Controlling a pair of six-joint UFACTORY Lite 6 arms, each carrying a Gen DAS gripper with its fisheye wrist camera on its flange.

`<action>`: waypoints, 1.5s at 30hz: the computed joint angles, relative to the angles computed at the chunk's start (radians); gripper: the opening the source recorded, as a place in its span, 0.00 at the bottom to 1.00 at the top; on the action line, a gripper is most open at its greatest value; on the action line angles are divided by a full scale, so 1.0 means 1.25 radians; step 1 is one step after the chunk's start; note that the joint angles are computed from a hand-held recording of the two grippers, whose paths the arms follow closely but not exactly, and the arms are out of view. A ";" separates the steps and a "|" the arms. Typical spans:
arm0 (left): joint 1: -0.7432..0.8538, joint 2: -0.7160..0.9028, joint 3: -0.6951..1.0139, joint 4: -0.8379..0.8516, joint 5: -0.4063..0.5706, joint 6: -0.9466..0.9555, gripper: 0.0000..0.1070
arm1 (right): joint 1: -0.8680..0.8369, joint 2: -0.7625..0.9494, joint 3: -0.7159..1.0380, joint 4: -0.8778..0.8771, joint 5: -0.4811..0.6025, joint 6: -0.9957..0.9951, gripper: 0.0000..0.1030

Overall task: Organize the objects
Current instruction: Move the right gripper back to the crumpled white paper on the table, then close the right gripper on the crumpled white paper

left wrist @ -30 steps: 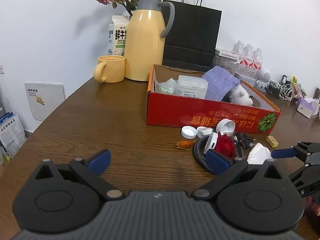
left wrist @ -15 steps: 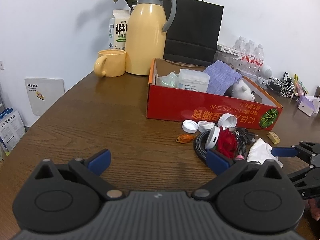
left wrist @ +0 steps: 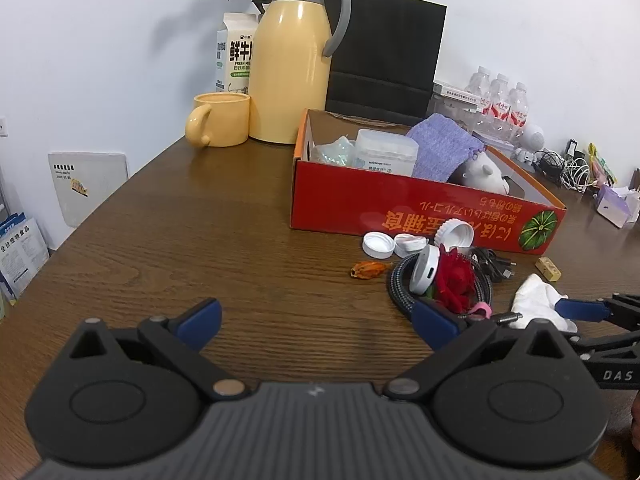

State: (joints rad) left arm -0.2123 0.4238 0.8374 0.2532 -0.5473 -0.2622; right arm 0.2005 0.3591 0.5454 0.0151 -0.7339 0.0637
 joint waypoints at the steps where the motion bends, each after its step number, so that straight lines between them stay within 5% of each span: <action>1: -0.001 0.000 0.000 0.001 0.001 0.000 0.96 | 0.001 -0.006 -0.007 0.005 -0.006 0.006 0.68; 6: 0.002 -0.007 -0.006 -0.002 -0.001 0.006 0.96 | -0.028 -0.047 -0.027 -0.069 0.002 -0.016 0.90; 15: 0.007 -0.028 -0.016 -0.035 0.006 0.032 0.96 | -0.161 -0.002 0.123 -0.486 0.190 0.042 0.94; 21: 0.016 -0.041 -0.029 -0.029 0.017 0.027 0.96 | -0.215 0.101 0.242 -0.712 0.197 0.253 1.00; 30: 0.004 -0.048 -0.046 -0.032 0.014 0.028 0.96 | -0.175 0.133 0.212 -0.425 0.123 0.112 1.00; 45: 0.016 -0.031 -0.051 0.011 0.003 -0.013 0.96 | -0.159 0.115 0.166 -0.316 0.078 0.066 0.88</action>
State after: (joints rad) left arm -0.1923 0.3847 0.7738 0.2673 -0.5441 -0.2786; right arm 0.0022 0.5028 0.7527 -0.3798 -0.6370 0.1463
